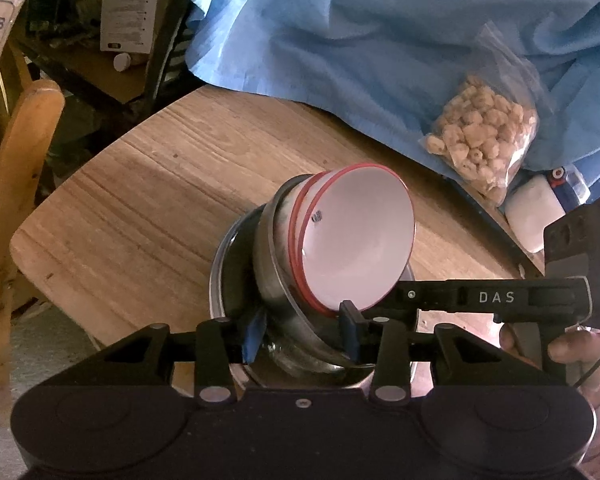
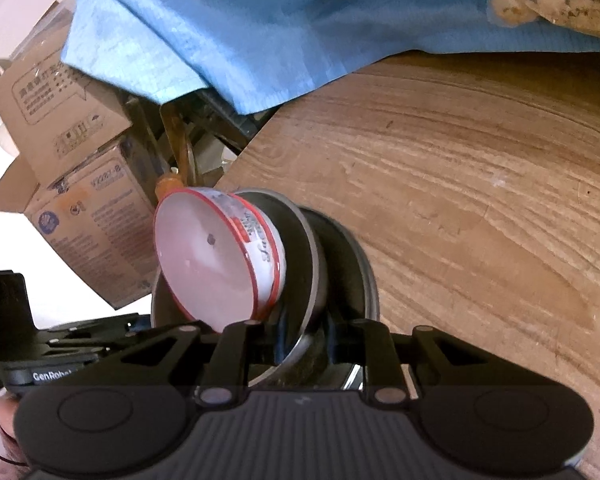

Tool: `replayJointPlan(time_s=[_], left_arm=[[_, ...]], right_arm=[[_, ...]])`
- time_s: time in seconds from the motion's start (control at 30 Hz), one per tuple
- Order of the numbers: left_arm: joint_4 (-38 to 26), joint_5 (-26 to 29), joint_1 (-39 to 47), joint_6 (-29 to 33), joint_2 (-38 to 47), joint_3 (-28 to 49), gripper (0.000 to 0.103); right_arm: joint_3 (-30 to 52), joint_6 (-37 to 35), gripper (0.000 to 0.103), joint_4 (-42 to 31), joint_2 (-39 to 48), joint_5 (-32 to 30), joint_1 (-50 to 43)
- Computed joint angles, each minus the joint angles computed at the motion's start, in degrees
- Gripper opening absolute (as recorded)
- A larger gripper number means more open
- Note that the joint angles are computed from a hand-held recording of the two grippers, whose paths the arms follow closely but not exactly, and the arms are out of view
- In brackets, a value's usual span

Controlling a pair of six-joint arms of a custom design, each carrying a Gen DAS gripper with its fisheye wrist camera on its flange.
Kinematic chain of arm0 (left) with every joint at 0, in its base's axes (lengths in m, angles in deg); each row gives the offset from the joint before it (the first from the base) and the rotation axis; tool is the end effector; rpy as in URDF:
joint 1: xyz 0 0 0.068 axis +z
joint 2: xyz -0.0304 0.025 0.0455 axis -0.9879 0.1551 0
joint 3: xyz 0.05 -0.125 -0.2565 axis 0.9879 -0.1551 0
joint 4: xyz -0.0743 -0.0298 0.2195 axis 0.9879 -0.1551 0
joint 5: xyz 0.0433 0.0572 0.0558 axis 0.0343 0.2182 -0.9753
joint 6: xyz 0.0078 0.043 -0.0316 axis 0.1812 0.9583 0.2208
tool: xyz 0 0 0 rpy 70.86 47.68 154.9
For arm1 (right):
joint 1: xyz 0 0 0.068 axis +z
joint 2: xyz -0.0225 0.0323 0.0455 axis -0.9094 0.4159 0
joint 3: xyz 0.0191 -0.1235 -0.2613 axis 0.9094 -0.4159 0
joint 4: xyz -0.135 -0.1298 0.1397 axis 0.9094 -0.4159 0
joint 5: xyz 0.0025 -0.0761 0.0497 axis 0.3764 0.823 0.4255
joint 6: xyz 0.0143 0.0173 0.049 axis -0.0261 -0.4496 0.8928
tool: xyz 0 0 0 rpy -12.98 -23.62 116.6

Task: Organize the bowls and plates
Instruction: 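Lower the steel bowl onto the steel plate stack with both tools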

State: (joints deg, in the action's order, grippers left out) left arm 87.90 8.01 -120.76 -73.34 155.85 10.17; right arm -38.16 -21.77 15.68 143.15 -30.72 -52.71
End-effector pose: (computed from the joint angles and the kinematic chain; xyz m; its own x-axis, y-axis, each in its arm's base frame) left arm 0.1927 -0.1677 0.1595 -0.8496 0.0069 -0.5273 0.3081 0.8180 -0.4858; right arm 0.1786 0.0536 0.1590 -0.8632 0.2024 -0.4625 -0.0790 0.8506 0.5198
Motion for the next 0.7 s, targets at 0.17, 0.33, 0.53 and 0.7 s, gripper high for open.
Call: replayJointPlan(time_s=[0.17,0.33,0.53,0.7], left_arm=[[1.46,1.44,1.02,-0.38,1.83,0.77,0.043],[1.93,3.65,2.08,-1.08,2.14,0.51,0.046],[2.03,5.66,2.57,-1.95,1.53,-0.02,0.051],[0.28,6.33,2.82,-1.81,0.21,0.17,0.056]], right_arm=[[0.61,-0.15,0.022,-0.26,0.1,0.53,-0.06],[0.85,0.08,0.023,-0.99,-0.27,0.89,0.38],[0.93,0.39,0.023,-1.88,-0.69,1.4,0.96],[0.89,0.06,0.023,-3.25,-1.72,2.73,2.36]])
